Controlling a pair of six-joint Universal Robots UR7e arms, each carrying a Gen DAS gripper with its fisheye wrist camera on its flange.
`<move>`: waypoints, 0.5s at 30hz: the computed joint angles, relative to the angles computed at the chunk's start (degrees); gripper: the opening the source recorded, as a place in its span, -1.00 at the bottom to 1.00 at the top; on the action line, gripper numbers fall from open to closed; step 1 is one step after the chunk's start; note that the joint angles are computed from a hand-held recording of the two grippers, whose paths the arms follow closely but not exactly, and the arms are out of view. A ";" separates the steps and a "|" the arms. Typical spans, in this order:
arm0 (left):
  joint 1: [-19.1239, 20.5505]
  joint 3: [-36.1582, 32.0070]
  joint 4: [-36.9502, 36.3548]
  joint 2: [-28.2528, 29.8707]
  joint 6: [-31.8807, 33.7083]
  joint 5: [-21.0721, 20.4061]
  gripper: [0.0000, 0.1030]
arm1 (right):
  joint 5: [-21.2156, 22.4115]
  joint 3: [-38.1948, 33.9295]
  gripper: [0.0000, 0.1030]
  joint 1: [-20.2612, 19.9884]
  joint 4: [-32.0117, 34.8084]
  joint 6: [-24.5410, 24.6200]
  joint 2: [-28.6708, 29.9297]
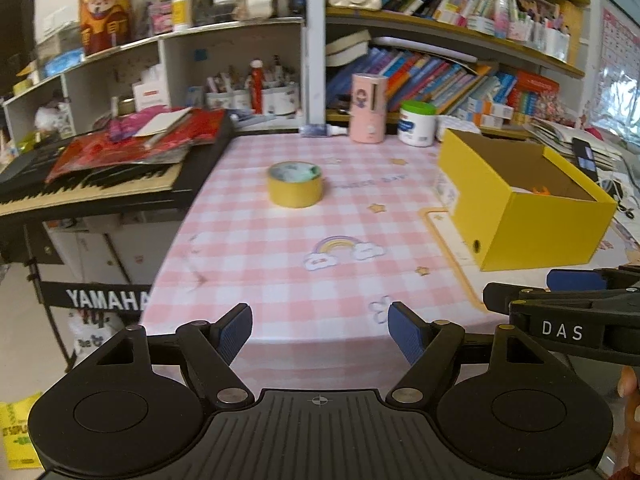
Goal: Organize objects
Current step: 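Lift both open grippers out of the box and back over the table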
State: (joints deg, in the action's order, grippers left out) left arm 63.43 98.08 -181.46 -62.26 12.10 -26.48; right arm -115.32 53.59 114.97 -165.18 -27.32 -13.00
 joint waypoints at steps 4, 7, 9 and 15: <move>-0.20 1.77 -2.26 -1.37 1.67 0.85 0.49 | 0.63 0.50 0.28 0.87 -0.46 0.08 0.52; -0.05 2.44 -2.82 -2.20 2.13 1.10 0.50 | 0.87 0.83 0.28 1.50 -1.14 0.05 0.94; 0.13 2.72 -2.52 -2.71 1.65 1.17 0.50 | 0.96 0.94 0.29 1.84 -1.42 -0.10 1.14; 1.11 2.09 -1.28 -2.87 0.65 0.24 0.50 | 0.78 -0.82 0.29 2.33 -0.31 -0.22 2.32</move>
State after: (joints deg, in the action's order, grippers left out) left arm 64.54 100.17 -182.74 -65.13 12.75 -26.23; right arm -114.54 52.77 117.30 -165.48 -27.53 -10.68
